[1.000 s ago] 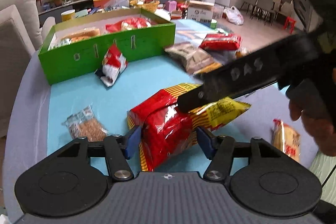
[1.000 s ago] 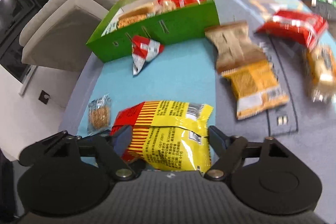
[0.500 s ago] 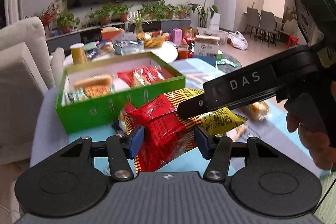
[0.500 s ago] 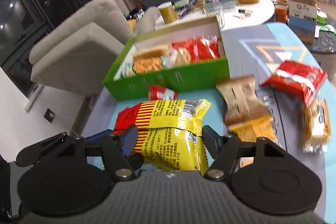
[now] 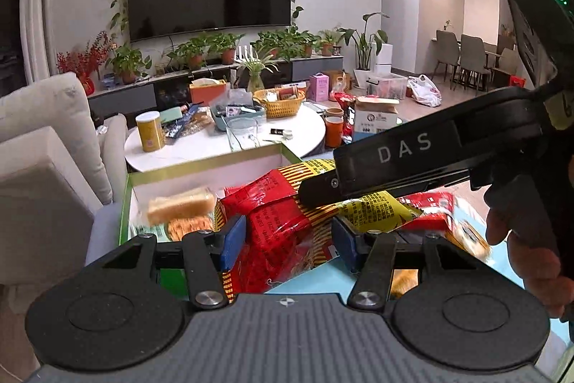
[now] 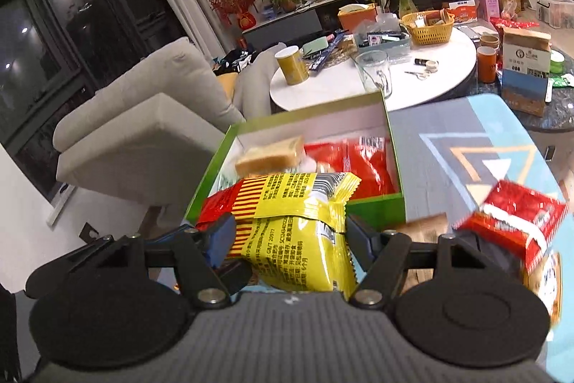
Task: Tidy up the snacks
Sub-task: 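Lift the chip bag over the green box, lower it inside, release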
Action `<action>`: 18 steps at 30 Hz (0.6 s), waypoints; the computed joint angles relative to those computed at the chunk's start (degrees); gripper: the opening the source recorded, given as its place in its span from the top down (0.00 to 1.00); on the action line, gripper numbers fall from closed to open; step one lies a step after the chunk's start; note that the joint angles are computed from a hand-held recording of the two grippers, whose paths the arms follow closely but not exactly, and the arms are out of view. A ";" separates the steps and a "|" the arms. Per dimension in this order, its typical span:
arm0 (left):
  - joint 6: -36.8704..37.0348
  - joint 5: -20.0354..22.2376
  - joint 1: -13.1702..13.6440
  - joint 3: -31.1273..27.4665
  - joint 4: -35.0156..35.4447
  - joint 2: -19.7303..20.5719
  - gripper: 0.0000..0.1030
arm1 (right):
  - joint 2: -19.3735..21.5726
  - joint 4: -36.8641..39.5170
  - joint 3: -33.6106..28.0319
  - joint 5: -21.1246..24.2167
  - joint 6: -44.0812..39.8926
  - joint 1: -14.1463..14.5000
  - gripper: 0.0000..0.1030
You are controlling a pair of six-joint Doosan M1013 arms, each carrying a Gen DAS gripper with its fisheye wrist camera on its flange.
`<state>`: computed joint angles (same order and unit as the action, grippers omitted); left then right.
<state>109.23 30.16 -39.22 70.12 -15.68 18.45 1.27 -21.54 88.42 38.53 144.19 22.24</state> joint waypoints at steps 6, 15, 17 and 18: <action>-1.66 0.25 0.16 -3.79 1.89 2.15 0.51 | 1.16 0.36 -1.92 -1.15 -1.29 -1.34 0.51; -1.60 2.71 0.61 -11.22 3.45 7.39 0.51 | 3.82 2.92 -4.53 -2.05 -3.21 -3.91 0.51; -1.81 3.12 0.59 -12.38 4.25 8.34 0.51 | 4.49 3.84 -5.12 -2.27 -3.98 -4.56 0.51; -2.09 3.46 0.58 -13.33 4.68 9.02 0.51 | 4.97 4.30 -5.51 -2.48 -4.41 -4.98 0.51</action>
<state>107.14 33.62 -38.64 56.79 -11.00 27.47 6.25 -17.24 82.91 36.06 139.79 17.26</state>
